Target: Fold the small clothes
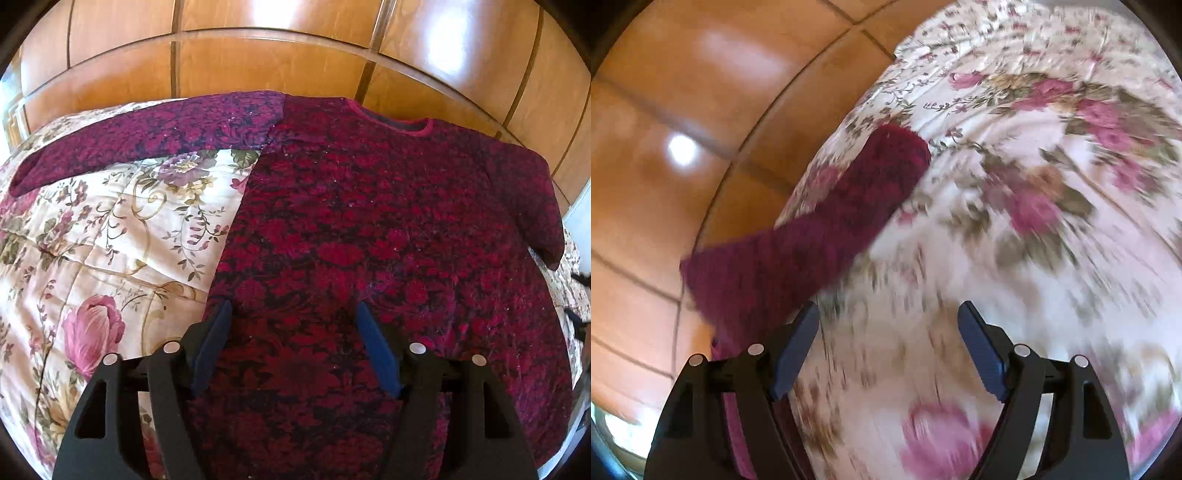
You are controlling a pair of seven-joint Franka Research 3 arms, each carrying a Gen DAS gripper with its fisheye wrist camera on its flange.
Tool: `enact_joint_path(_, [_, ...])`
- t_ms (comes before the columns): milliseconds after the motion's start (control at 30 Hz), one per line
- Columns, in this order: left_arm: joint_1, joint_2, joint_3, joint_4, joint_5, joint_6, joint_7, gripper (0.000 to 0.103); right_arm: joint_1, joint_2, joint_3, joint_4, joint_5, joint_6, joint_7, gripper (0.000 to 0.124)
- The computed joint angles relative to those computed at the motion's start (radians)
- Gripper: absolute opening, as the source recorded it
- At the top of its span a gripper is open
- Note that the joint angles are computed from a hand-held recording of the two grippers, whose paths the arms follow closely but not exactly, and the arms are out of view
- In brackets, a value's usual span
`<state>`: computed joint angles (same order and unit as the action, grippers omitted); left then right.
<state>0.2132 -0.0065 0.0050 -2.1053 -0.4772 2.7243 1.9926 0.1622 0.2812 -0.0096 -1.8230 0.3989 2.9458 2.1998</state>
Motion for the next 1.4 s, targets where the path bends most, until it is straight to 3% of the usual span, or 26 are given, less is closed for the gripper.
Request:
enact_joint_path(233, [-0.01,0.003,-0.007,-0.016,0.092,0.041,-0.05,0.078,0.012,0.246,-0.095,0.368,-0.123,-0.188,0.168,0.062])
enact_joint_path(300, [-0.009,0.007,-0.007,-0.011,0.085,0.035,-0.045,0.078,0.019,0.269,-0.117,0.42,-0.18,-0.249,0.193,0.049])
enact_joint_path(367, [-0.008,0.006,-0.007,-0.011,0.091,0.032,-0.049,0.079,-0.008,0.291,-0.099,0.474,-0.209,-0.299,0.16,0.021])
enact_joint_path(433, [-0.008,0.008,-0.008,-0.01,0.099,0.033,-0.053,0.079,0.026,0.248,-0.146,0.439,-0.299,-0.293,0.165,0.015])
enact_joint_path(567, [-0.006,0.009,-0.009,-0.008,0.099,0.031,-0.052,0.079,0.073,0.146,-0.241,0.32,-0.479,-0.205,0.247,0.01])
enact_joint_path(667, [-0.006,0.01,-0.01,-0.007,0.095,0.031,-0.049,0.08,0.095,0.129,-0.309,0.321,-0.621,-0.228,0.353,0.01])
enact_joint_path(733, [-0.006,0.011,-0.011,-0.007,0.102,0.033,-0.055,0.08,0.048,0.148,-0.271,0.354,-0.612,-0.261,0.331,0.01])
enact_joint_path(800, [-0.006,0.011,-0.011,-0.006,0.105,0.033,-0.057,0.08,0.044,0.19,-0.265,0.408,-0.658,-0.355,0.323,0.01])
enact_joint_path(833, [-0.006,0.011,-0.011,-0.006,0.104,0.032,-0.057,0.08,0.02,0.212,-0.232,0.433,-0.632,-0.396,0.29,0.01])
enact_joint_path(900, [-0.006,0.012,-0.011,-0.002,0.108,0.027,-0.058,0.08,0.018,0.23,-0.218,0.441,-0.631,-0.452,0.3,0.018])
enact_joint_path(933, [-0.004,0.012,-0.01,0.005,0.107,0.011,-0.057,0.08,0.015,0.219,-0.213,0.413,-0.629,-0.432,0.311,0.027])
enact_joint_path(967, [-0.003,0.011,-0.009,0.012,0.099,-0.005,-0.051,0.08,0.01,0.197,-0.203,0.368,-0.616,-0.395,0.323,0.052])
enact_joint_path(1033, [0.003,0.0,-0.004,0.025,0.052,-0.046,-0.019,0.08,0.017,0.136,-0.199,0.265,-0.615,-0.308,0.353,0.082])
enact_joint_path(1100, [0.009,-0.018,0.008,0.029,0.002,-0.084,0.005,0.08,0.013,0.081,-0.176,0.196,-0.609,-0.262,0.315,0.086])
enact_joint_path(1200, [0.019,-0.061,0.032,0.007,-0.033,-0.103,0.023,0.08,-0.029,0.014,-0.076,0.12,-0.489,-0.221,0.126,0.093])
enact_joint_path(1300, [0.028,-0.106,0.061,-0.033,-0.022,-0.101,0.024,0.08,-0.097,-0.038,0.082,0.057,-0.199,-0.217,-0.223,0.093])
enact_joint_path(1367, [0.034,-0.121,0.082,-0.045,-0.014,-0.123,0.015,0.08,-0.128,-0.068,0.179,0.027,0.028,-0.277,-0.461,0.093])
enact_joint_path(1400, [0.04,-0.135,0.095,-0.06,-0.018,-0.138,0.015,0.08,-0.127,-0.077,0.198,0.018,0.086,-0.304,-0.523,0.093])
